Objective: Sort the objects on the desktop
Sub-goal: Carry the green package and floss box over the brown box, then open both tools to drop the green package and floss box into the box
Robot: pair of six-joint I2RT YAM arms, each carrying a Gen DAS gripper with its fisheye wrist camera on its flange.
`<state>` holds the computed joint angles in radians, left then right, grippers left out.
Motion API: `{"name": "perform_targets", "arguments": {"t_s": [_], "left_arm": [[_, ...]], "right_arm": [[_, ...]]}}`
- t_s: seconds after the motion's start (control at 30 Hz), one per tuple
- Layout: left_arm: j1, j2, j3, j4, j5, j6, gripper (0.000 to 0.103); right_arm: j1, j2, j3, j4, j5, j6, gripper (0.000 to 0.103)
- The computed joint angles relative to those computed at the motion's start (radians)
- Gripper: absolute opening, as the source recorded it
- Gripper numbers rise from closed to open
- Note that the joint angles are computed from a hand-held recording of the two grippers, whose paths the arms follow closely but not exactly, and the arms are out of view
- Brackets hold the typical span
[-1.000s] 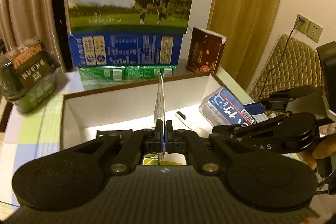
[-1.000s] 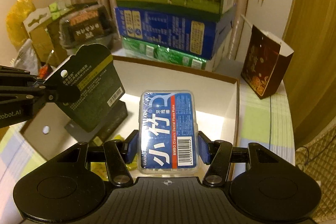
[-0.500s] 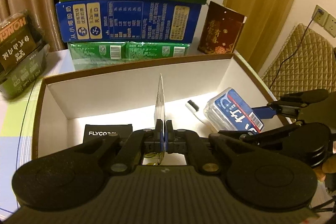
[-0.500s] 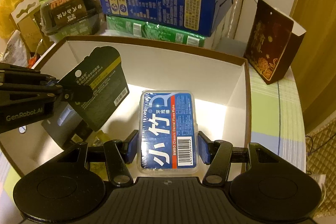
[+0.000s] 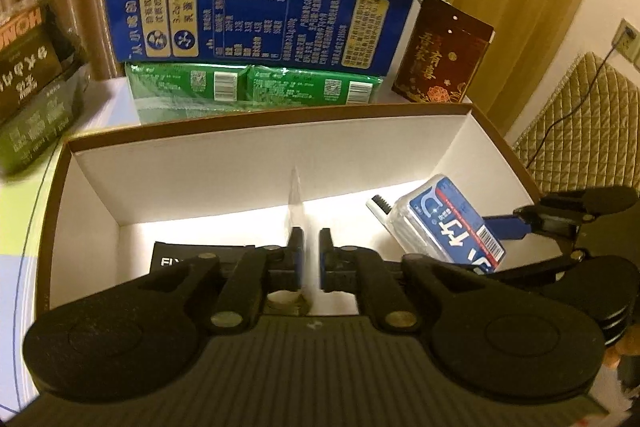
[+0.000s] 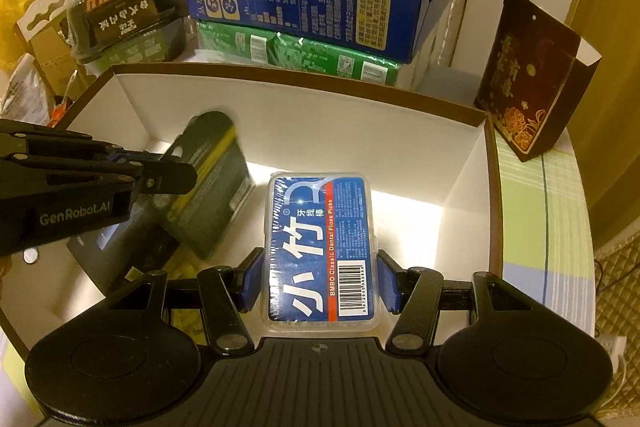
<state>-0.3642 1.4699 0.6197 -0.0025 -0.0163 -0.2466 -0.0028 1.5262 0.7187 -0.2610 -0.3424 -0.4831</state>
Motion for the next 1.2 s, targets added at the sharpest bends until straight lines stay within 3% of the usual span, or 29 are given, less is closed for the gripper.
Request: {"name": "perform_targets", "arguments": {"t_s": [0.07, 0.77, 0.9, 1.2], "left_arm": [[0.007, -0.001, -0.003, 0.003, 0.004, 0.0, 0.017], [0.088, -0.188, -0.044, -0.058, 0.063, 0.001, 0.025], [0.102, -0.234, -0.057, -0.093, 0.07, 0.0, 0.034], [0.092, -0.354, -0.094, -0.188, 0.021, 0.01, 0.063]], "right_arm": [[0.0, 0.005, 0.001, -0.001, 0.001, -0.002, 0.054], [0.017, 0.029, -0.008, 0.042, -0.019, 0.018, 0.056], [-0.001, -0.016, -0.026, 0.029, -0.046, 0.005, 0.073], [-0.057, -0.116, -0.062, -0.043, -0.098, -0.029, 0.089]]}}
